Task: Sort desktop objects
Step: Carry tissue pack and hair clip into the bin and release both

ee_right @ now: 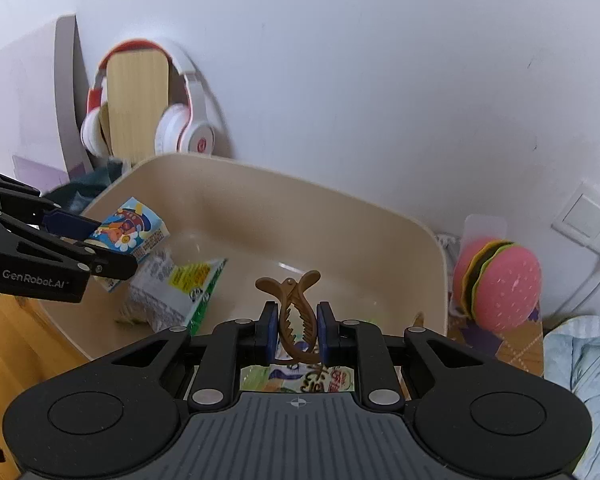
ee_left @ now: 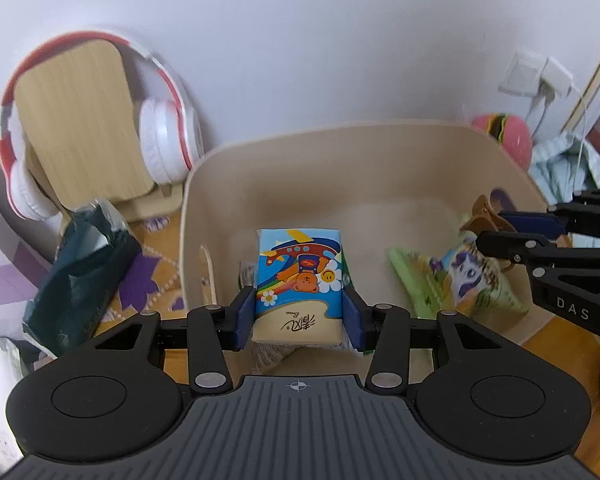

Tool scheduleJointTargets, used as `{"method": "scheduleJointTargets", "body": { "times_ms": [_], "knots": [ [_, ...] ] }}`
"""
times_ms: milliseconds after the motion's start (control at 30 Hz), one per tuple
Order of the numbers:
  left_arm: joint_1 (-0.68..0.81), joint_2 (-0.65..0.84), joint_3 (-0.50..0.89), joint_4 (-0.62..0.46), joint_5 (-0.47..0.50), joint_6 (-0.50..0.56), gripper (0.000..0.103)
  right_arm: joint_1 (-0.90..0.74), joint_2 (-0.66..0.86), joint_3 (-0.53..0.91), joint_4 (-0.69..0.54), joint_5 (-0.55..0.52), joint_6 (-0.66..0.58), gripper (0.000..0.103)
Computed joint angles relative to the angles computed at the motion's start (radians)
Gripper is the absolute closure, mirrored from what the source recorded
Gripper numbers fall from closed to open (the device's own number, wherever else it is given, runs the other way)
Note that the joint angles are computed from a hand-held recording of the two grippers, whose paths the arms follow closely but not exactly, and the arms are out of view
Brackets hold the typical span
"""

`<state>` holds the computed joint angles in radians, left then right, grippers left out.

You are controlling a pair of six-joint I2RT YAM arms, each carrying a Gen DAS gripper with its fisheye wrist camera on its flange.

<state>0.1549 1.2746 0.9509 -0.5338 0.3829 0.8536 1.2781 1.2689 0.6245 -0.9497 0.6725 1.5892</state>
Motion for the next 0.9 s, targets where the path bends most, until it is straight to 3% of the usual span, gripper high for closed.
{"method": "scheduleJointTargets", "body": {
  "times_ms": [233, 267, 300, 367, 433, 600, 900],
  "knots": [
    [-0.021, 0.038, -0.003, 0.029, -0.065, 0.037, 0.056, -0.024, 0.028, -0.035, 0.067, -0.07, -0.021, 0.084],
    [-0.02, 0.04, 0.0, 0.026, -0.068, 0.034, 0.053, -0.026, 0.027, -0.039, 0.074, -0.08, -0.026, 0.072],
    [-0.02, 0.041, 0.002, 0.021, -0.071, 0.029, 0.05, -0.028, 0.027, -0.042, 0.082, -0.091, -0.032, 0.07],
    [-0.012, 0.042, 0.008, 0.005, -0.06, 0.028, 0.04, -0.024, 0.035, -0.035, 0.076, -0.098, -0.027, 0.04],
    [-0.003, 0.032, 0.005, 0.001, -0.045, 0.033, 0.033, 0.015, 0.057, -0.012, 0.03, -0.08, 0.022, 0.031],
    [0.033, -0.006, -0.001, -0.028, -0.004, 0.07, 0.028, 0.084, 0.062, 0.028, -0.062, -0.067, 0.111, 0.026],
    [0.171, -0.062, 0.011, -0.133, 0.126, 0.203, 0.028, 0.254, 0.109, 0.113, -0.243, -0.05, 0.384, 0.016]
  ]
}}
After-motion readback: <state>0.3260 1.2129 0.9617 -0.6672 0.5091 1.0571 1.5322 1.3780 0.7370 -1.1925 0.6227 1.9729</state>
